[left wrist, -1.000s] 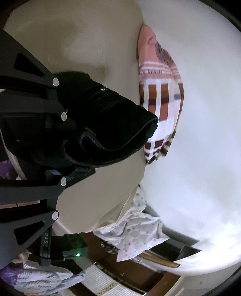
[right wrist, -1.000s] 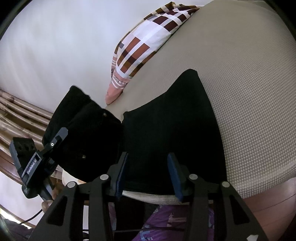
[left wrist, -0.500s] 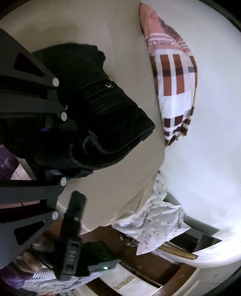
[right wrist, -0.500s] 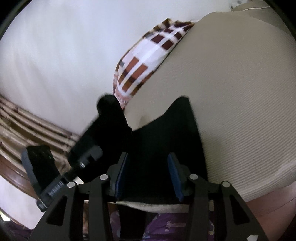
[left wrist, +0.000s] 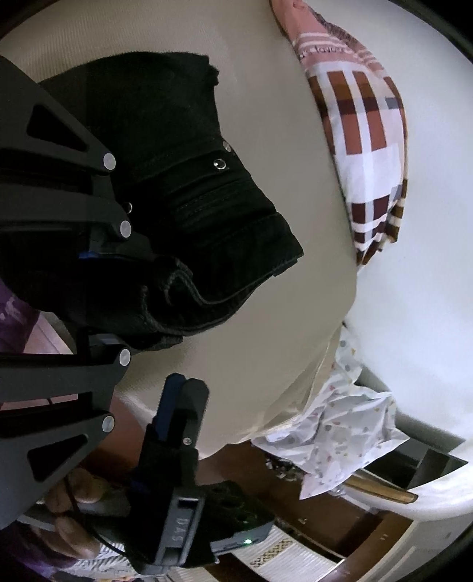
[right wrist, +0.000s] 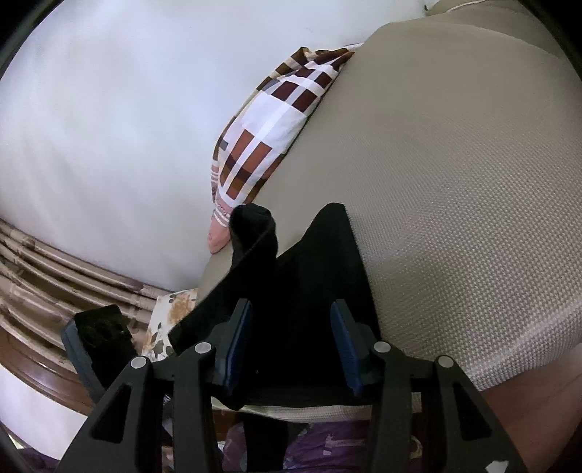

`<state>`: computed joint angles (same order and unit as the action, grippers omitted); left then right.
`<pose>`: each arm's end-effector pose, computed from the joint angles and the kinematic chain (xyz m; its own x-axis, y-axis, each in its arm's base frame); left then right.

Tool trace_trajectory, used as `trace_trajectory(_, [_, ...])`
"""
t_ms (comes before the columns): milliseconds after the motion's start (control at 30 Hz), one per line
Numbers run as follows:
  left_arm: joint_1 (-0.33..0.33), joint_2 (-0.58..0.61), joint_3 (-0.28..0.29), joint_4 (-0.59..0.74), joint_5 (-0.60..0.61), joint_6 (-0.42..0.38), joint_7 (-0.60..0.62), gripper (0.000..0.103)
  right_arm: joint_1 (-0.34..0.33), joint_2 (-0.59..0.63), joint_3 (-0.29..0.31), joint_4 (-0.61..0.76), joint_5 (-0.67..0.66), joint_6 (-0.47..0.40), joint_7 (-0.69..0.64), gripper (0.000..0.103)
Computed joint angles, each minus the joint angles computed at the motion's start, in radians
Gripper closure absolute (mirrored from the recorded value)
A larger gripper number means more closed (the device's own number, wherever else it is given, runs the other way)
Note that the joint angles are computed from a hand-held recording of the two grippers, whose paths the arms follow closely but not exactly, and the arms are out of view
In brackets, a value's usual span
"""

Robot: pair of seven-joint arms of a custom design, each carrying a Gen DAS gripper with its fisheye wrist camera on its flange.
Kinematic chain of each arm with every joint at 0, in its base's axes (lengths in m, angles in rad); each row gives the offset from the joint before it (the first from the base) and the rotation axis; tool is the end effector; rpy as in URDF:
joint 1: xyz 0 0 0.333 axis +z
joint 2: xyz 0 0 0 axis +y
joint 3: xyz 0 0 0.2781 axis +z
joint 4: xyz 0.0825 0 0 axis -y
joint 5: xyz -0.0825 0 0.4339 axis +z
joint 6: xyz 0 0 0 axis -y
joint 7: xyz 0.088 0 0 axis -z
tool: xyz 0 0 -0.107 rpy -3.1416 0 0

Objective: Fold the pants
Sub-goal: 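Open the left gripper and pull it away from the pants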

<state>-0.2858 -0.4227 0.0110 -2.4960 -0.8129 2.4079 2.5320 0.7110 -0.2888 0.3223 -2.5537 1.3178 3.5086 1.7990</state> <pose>0.4803 -0.1403 0.4134 -0.6915 -0.6717 0.2658 -0.6661 0.4505 -0.5945 0.3351 0.3326 0.3923 -0.2107 -0.5584 -0.8024 -0.6416 0.6982 -0.3174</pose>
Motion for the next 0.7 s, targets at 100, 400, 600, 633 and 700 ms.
trace_trajectory(100, [-0.005, 0.008, -0.006, 0.000, 0.003, 0.001, 0.001, 0.078, 0.002, -0.013, -0.004, -0.014, 0.012, 0.002, 0.020, 0.059])
trace_trajectory(400, [-0.013, 0.048, -0.028, 0.016, 0.005, 0.017, -0.003, 0.078, 0.009, -0.047, -0.024, -0.100, -0.135, 0.016, 0.263, 0.059])
trace_trajectory(600, [-0.019, 0.071, -0.048, 0.008, 0.026, 0.036, 0.014, 0.075, -0.013, -0.052, -0.006, -0.112, -0.153, 0.018, 0.297, 0.059])
trace_trajectory(633, [-0.021, 0.073, -0.050, 0.006, 0.029, 0.034, 0.016, 0.072, -0.010, -0.055, -0.010, -0.119, -0.166, 0.021, 0.314, 0.059])
trace_trajectory(700, [-0.027, 0.064, -0.051, -0.003, 0.030, 0.028, 0.031, 0.065, -0.013, -0.056, -0.011, -0.124, -0.179, 0.022, 0.331, 0.059])
